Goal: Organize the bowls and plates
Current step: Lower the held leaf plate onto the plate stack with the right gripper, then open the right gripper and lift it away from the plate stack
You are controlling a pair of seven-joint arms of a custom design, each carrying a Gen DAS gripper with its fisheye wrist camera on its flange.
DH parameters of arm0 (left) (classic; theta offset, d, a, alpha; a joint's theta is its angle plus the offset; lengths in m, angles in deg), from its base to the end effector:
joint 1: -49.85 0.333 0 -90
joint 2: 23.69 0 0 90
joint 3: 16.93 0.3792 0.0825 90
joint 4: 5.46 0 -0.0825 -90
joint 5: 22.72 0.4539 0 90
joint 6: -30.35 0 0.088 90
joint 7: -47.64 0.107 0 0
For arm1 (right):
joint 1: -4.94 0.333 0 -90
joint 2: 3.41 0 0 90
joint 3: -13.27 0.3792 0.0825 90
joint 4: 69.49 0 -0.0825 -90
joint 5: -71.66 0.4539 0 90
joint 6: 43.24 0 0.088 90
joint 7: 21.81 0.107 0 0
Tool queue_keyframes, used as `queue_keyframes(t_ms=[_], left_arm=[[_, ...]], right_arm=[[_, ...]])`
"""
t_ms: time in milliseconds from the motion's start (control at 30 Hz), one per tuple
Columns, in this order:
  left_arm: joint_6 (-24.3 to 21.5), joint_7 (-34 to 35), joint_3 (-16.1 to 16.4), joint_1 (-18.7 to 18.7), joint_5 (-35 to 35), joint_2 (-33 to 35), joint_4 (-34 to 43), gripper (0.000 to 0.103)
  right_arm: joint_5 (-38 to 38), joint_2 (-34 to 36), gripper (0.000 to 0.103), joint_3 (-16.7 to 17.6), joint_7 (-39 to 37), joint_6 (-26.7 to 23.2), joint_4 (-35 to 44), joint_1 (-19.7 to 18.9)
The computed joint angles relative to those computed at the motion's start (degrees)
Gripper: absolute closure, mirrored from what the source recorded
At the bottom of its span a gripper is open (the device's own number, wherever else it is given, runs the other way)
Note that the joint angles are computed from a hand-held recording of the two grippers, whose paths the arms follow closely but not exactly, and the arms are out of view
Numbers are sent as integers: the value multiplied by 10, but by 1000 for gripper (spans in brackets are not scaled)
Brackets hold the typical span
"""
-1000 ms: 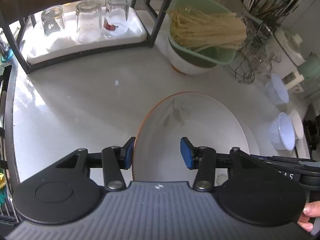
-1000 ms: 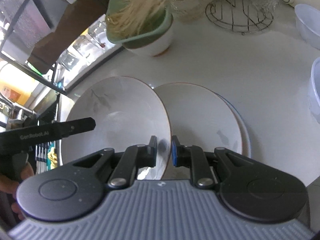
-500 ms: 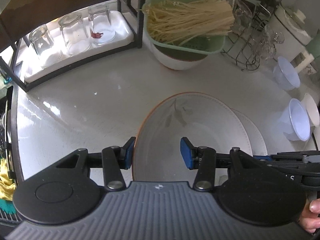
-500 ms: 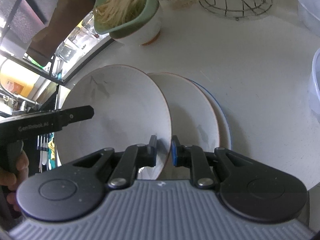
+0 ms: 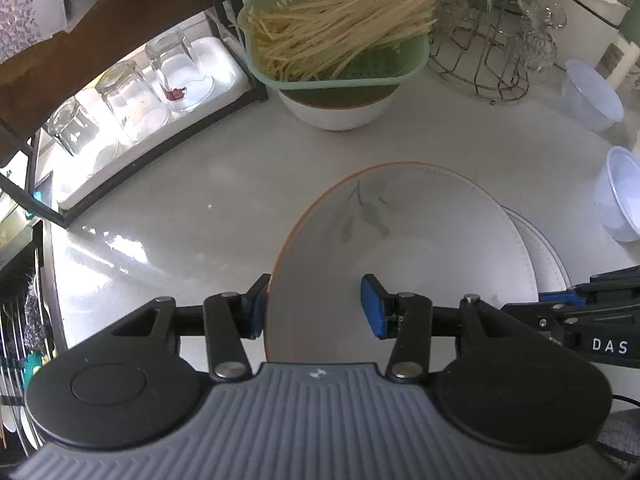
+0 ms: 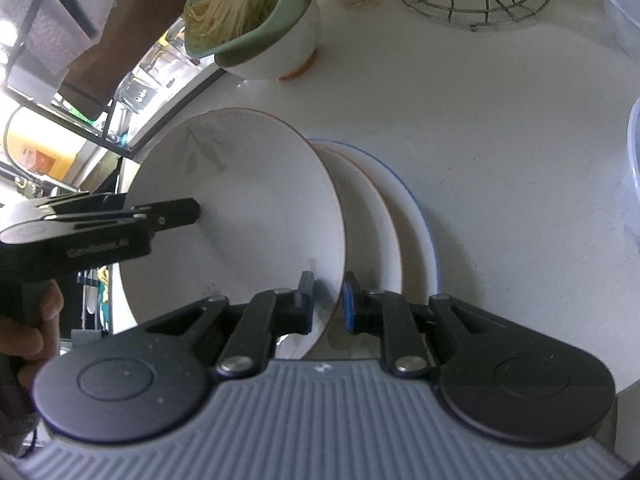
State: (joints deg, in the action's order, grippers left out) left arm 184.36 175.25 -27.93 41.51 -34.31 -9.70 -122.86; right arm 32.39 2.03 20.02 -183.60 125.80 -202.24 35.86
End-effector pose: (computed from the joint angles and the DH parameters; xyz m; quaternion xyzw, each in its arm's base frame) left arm 0.6538 -0.2162 0.3800 -0.3606 0.9082 -0.1821 0.1097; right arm 0.4509 0.4001 0.3635 -0.4486 0.8451 -0.0093 0.2907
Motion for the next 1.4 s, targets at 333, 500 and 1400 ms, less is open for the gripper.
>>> queue_keyframes(t_ms=[333, 500, 1400], left_arm=[[8, -22, 7, -16, 49, -4, -17, 50], [10, -42, 11, -26, 76, -8, -24, 51], [57, -56, -3, 5, -170, -131, -126, 51]], right_arm=[[82, -21, 86, 19, -104, -25, -14, -13], [110, -30, 86, 26, -142, -54, -11, -14], [47, -64, 84, 41, -119, -123, -11, -19]])
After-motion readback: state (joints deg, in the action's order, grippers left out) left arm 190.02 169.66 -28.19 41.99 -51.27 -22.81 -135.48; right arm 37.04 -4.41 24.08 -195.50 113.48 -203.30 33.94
